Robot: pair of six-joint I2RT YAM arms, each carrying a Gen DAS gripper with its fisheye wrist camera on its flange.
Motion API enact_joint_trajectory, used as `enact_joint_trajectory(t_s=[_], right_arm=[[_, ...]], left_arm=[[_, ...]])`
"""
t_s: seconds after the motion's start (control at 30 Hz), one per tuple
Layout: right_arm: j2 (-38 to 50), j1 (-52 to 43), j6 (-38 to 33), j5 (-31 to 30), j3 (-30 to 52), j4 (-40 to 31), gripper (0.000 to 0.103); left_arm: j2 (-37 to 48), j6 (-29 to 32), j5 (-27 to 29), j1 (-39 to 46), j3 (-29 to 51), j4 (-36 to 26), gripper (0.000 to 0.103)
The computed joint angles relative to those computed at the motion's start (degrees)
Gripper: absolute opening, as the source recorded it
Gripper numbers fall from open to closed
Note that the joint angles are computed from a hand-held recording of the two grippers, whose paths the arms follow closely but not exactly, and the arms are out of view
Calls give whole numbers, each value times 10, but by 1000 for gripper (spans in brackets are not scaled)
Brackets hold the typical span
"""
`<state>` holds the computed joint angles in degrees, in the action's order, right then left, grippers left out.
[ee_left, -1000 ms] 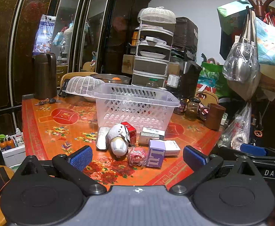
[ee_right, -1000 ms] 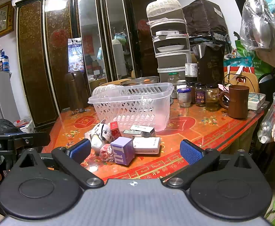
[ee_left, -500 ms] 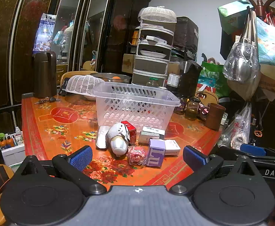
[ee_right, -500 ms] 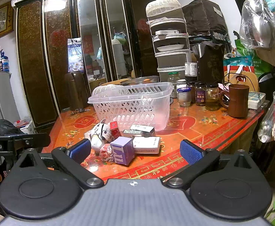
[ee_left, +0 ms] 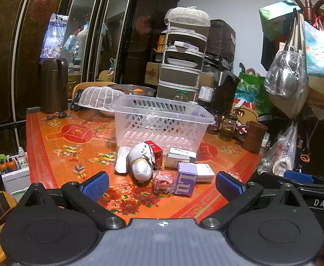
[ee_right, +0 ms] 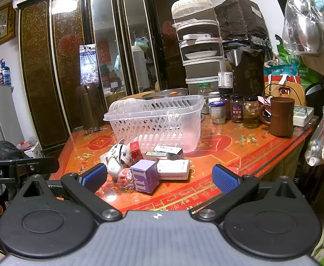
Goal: Organize objects
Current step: 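Grasp the white foil packet with the left tool while the right grasps the white THANK YOU box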
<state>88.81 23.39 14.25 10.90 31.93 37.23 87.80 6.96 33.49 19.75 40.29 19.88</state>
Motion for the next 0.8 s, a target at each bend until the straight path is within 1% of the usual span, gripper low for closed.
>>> enact_joint_trajectory(t_s=[0.03, 0.13, 0.2, 0.27, 0.37, 0.47, 0.53, 0.67, 0.8], right_arm=[[4, -1, 0, 0, 1, 4, 103], [26, 4, -10, 19, 2, 26, 103], [51, 4, -16, 18, -3, 63, 103], [74, -3, -12, 6, 1, 75, 103], [115, -22, 9, -22, 20, 74, 103], [155, -41, 34, -61, 33, 90, 103], [176, -47, 38, -74, 40, 103, 103], [218, -45, 23, -74, 59, 119, 103], [248, -51, 13, -93, 69, 148, 103]], left_arm=[[5, -4, -2, 2, 0, 8, 103], [32, -25, -19, 6, -8, 61, 103], [67, -25, -26, 7, 3, 79, 103], [103, -19, -28, 5, 30, 69, 103], [155, -8, -42, -5, 69, 51, 103], [193, -3, -45, -14, 103, 37, 101], [211, 3, -47, -20, 121, 32, 99], [236, 10, -58, -40, 143, 47, 98], [266, 5, -84, -63, 183, 62, 93]])
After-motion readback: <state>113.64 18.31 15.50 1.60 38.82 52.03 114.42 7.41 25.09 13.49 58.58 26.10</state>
